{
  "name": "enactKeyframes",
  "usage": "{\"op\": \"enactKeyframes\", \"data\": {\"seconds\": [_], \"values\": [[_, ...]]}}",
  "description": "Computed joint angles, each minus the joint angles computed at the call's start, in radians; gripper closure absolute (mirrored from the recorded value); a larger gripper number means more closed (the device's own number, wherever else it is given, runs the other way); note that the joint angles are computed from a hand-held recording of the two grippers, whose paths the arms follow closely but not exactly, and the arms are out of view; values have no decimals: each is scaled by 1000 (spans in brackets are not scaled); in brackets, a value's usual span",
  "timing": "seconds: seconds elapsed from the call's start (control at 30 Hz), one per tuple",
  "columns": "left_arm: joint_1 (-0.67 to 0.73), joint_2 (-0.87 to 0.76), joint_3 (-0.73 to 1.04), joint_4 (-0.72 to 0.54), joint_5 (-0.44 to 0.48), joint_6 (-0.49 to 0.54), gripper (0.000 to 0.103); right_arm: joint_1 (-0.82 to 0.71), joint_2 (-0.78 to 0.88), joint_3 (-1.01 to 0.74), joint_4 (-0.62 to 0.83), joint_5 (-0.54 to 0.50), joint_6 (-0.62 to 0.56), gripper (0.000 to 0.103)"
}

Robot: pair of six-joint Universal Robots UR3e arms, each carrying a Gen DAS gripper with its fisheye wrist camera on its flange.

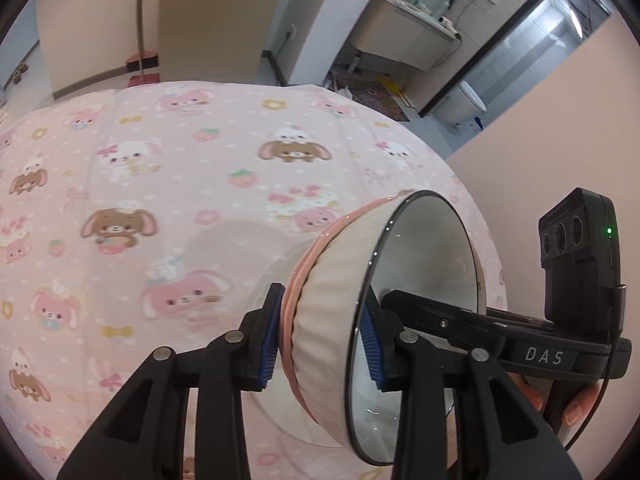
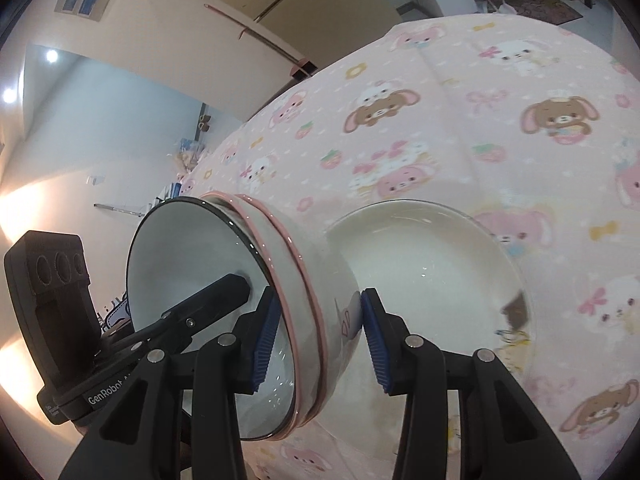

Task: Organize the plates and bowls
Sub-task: 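Lower the nested bowls with both tools onto the white plate stack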

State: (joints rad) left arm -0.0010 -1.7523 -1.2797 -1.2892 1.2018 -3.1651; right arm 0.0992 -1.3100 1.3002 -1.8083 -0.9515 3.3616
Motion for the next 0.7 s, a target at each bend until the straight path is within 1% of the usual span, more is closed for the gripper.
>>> {"op": "enactKeyframes", "data": {"seconds": [0.1,0.2,0.33,0.5,0.6,0.63,0.7], "values": [[-30,-9,-13,24,10,-30,69,-47,-63,88,12,22,-39,59],[-66,-21,-15,28,46,-40,70,-72,-100,160,14,31,-69,59],[-72,1,-57,52,51,-51,70,-90,-126,230,4,53,-95,59],[-79,19,-83,64,65,-56,69,-72,-131,265,-15,44,-91,59],[-93,11,-93,78,88,-58,69,-70,-125,289,-38,38,-83,59],[-93,12,-107,95,89,-61,71,-72,-127,301,-50,39,-79,59],[-80,22,-120,95,66,-56,71,-75,-135,317,-75,39,-71,59]]}}
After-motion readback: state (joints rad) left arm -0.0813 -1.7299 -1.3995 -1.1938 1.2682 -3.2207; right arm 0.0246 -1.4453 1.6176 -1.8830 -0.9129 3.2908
